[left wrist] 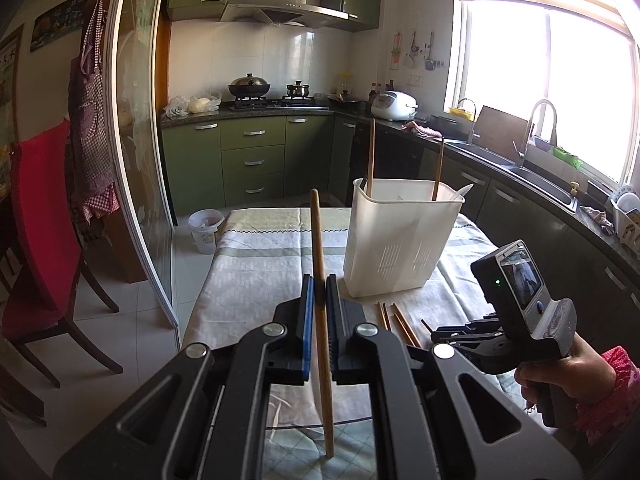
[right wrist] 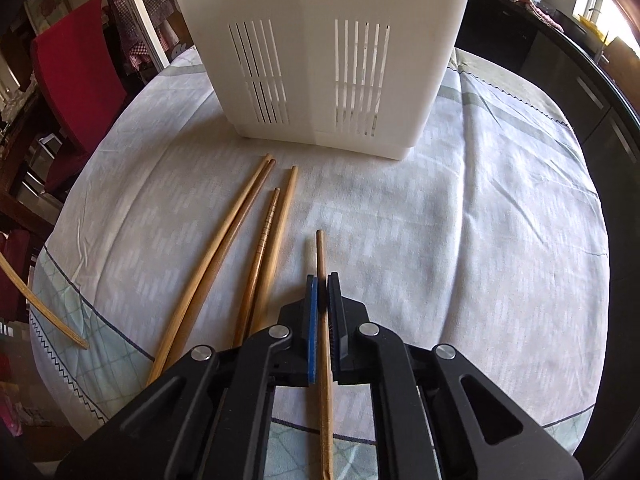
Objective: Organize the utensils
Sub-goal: 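Grasp a wooden chopstick with the right gripper and lift it while the left holds its chopstick, then lower the left gripper's chopstick into the holder and open it while the right carries its chopstick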
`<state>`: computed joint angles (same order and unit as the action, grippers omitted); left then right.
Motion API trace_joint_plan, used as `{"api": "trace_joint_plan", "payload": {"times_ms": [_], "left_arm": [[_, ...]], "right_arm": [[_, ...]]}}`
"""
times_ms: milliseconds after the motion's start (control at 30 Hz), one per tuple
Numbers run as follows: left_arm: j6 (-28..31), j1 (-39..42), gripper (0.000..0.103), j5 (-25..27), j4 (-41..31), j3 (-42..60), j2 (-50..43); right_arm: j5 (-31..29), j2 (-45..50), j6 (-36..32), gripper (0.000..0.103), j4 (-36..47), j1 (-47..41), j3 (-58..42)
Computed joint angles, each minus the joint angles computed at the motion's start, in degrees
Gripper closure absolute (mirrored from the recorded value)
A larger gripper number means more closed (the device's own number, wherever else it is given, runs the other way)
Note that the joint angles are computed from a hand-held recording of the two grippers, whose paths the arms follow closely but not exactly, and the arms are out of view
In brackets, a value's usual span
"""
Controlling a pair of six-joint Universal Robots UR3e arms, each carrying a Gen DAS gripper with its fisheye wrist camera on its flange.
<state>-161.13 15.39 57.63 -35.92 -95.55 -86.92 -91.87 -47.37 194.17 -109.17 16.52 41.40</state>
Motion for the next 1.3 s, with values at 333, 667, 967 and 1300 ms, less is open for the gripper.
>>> {"api": "trace_joint_plan", "payload": {"times_ms": [333, 667, 967, 1300], "left_arm": [[0.1, -0.2, 0.097, 0.1, 0.1, 0.0, 0.6], [-0.4, -1.3, 0.097, 0.4, 0.1, 1.2, 1.1], [-0.8, -2.6, 0.097, 0.9, -0.7, 3.0, 0.5], [-0.9, -4.8, 0.097, -1.0, -5.7, 13.0, -2.5]], "right_arm": [[2.8, -15.5, 0.2, 0.097, -11.1, -1.5, 13.5], [2.0, -27.8, -0.1, 0.097, -17.5, -1.6, 22.7], [3.5, -32.5, -0.9, 0.097, -19.9, -3.3, 27.9], [4.4, -36.3, -1.7, 0.097, -19.8, -4.2, 29.0]]}}
